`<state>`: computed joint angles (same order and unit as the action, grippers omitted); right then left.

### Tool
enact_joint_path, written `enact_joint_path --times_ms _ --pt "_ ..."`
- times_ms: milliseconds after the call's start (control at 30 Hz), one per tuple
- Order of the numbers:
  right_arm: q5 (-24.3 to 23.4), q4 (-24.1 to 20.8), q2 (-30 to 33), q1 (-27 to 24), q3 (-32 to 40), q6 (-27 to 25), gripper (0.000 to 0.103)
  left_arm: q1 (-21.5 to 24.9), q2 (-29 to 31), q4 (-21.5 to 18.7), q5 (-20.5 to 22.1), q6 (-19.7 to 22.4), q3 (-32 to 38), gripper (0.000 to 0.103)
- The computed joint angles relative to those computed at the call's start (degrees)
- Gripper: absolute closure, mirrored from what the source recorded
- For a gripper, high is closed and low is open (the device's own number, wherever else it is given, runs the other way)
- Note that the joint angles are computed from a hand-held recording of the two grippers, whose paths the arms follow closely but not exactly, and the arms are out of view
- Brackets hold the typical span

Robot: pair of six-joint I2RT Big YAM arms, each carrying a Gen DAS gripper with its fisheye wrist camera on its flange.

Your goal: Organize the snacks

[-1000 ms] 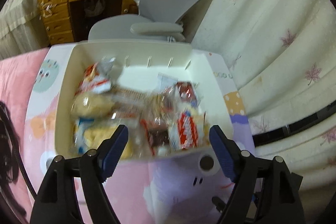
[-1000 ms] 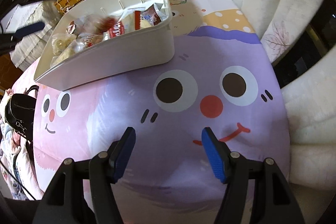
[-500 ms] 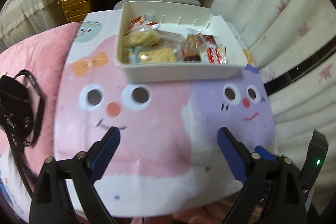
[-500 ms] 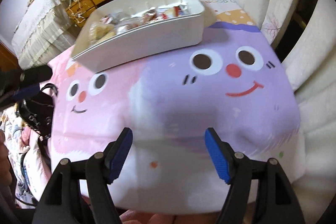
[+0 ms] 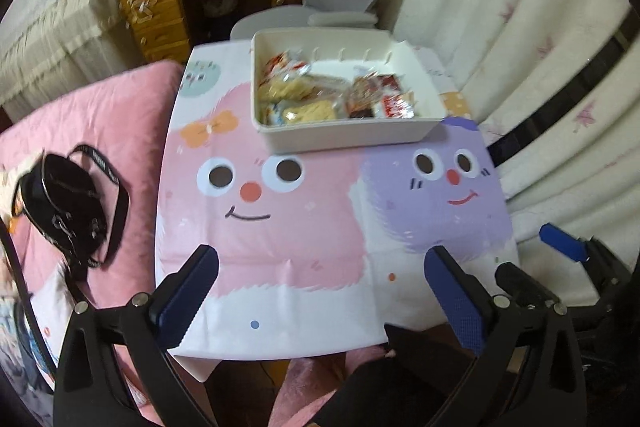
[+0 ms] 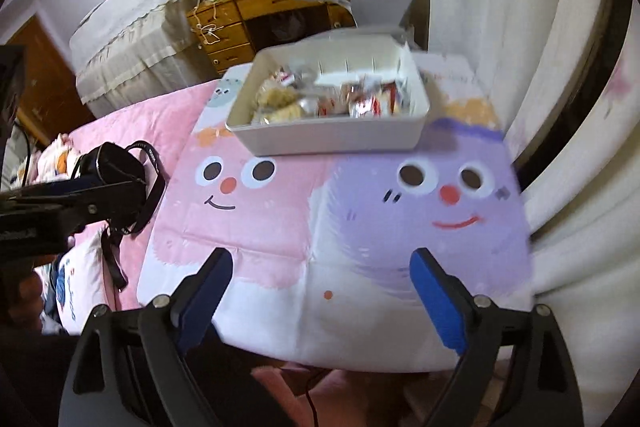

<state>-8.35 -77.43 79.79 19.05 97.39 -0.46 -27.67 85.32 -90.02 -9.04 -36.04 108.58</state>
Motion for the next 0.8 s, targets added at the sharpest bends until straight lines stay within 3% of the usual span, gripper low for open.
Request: enact_joint_path --times_ms 133,200,300,500,800 --pt "-1.3 -7.4 1.6 -1.2 6.9 -0.1 0.011 -3.0 0.7 -0.7 -2.5 -1.5 4.0 0.001" --pt "-1.1 -9.0 1.4 -1.5 7.9 0.8 0.01 -4.4 0.9 -0.4 -4.2 -1.7 4.9 0.001" --pt "2.4 -8.6 -0.4 -0.7 6.2 2.8 0.01 -6.3 1.3 -1.5 -8.5 -2.4 6.0 0.001" --pt "7.5 -5.9 -3.3 -0.1 2.7 5.1 0.0 -7.1 0.2 -2.8 -14.9 -8.8 4.5 0.001" --pt "7.8 -3.6 -2.6 1.0 2.2 4.7 0.0 -6.2 -1.3 -3.3 -16.7 -13.9 1.5 0.001"
